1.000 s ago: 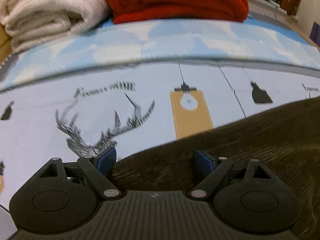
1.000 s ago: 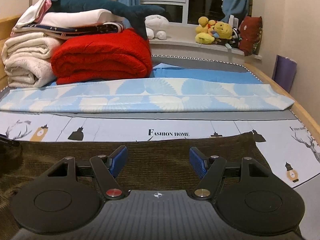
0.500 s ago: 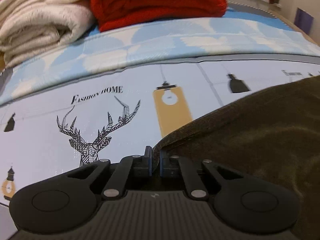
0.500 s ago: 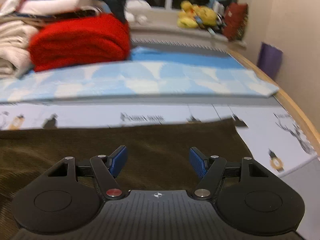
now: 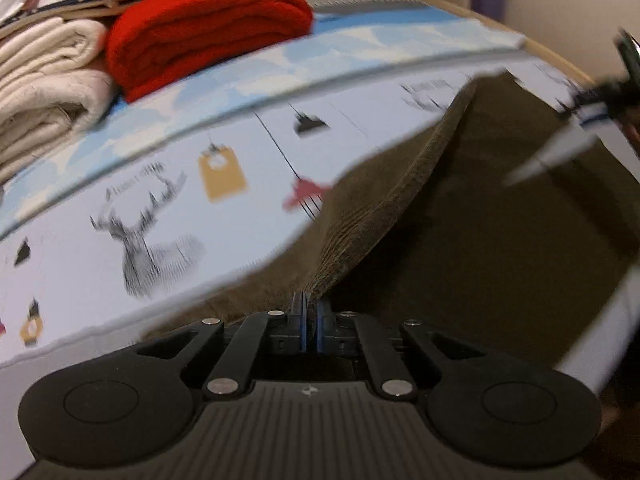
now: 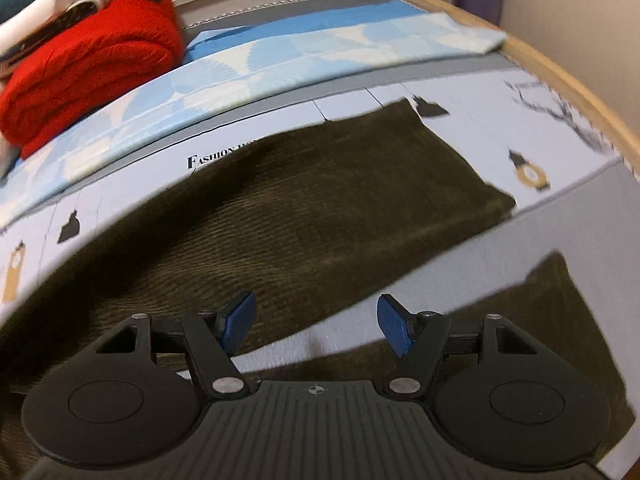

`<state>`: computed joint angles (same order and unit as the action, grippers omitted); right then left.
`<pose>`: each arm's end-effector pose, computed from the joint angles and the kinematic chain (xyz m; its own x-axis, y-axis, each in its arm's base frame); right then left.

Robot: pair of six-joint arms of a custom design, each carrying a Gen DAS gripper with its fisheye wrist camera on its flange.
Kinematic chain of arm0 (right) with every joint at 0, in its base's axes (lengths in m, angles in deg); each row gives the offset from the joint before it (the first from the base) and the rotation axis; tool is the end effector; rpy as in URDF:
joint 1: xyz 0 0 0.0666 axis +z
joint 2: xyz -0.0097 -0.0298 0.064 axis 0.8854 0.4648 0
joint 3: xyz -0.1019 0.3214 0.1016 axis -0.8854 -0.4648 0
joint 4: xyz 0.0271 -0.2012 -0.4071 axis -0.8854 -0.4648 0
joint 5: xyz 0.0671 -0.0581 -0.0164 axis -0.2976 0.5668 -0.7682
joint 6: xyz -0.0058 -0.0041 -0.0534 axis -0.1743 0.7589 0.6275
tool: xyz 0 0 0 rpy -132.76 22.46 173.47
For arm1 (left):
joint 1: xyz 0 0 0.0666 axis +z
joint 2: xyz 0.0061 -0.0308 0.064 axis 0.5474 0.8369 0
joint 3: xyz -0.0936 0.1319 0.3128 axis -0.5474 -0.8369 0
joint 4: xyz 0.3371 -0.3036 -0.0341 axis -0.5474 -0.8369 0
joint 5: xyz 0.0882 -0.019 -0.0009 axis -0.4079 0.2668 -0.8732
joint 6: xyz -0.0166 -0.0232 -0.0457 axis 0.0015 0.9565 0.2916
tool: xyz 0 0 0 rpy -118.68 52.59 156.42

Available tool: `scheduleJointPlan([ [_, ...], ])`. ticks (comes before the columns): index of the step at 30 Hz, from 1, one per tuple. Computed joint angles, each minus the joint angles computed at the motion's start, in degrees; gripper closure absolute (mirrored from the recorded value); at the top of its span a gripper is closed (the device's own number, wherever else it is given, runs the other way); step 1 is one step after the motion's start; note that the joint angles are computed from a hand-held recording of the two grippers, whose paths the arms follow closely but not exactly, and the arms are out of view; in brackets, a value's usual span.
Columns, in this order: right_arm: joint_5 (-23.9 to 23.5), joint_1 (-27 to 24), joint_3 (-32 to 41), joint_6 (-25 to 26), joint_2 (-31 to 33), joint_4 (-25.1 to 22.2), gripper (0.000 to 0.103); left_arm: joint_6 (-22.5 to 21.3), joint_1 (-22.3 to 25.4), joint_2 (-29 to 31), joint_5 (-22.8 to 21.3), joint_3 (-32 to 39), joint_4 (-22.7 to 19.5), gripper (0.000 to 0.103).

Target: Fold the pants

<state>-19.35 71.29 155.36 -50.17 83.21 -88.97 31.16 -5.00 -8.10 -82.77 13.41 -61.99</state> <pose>0.5815 0.0966 0.4377 -0.8205 -0.1482 -0.5520 -0.2446 0.9640 0.1046 0.2422 -0.1688 0.4533 -0.8211 -0.0794 -0.5653 -0.1779 0.9766 0.1211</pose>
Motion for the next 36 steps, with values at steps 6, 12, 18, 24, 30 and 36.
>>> scheduleJointPlan([
  [6, -1.87, -1.06, -0.95, -0.86, -1.14, -1.36, 0.035, 11.74, -2.14, -5.44, 2.31, -3.86, -2.79, 0.086],
  [12, -2.78, -1.58, -0.27, -2.16, -0.36, -1.59, 0.04, 28.91, 2.4, -12.96, 8.25, -7.47, -4.23, 0.057],
  [18, -4.26, -2.53, -0.62, -5.21, -0.54, 2.2, 0.066, 34.97, 12.5, -17.95, 21.07, -13.34, -1.6, 0.043],
  [24, -10.33, -4.76, 2.48, -13.08, 2.37, 4.25, 0.064, 37.09, 19.23, -18.93, 24.92, -15.22, -2.39, 0.023],
  [30, -13.96, -5.93, 8.12, -18.28, 8.98, 2.23, 0.06, 38.01, 24.81, -19.96, 23.49, -15.46, -3.2, 0.03],
  [36, -13.66, -6.33, 11.05, -26.03, 14.5, 5.92, 0.06, 40.25, 25.09, -17.53, 15.9, -12.81, -5.83, 0.061],
])
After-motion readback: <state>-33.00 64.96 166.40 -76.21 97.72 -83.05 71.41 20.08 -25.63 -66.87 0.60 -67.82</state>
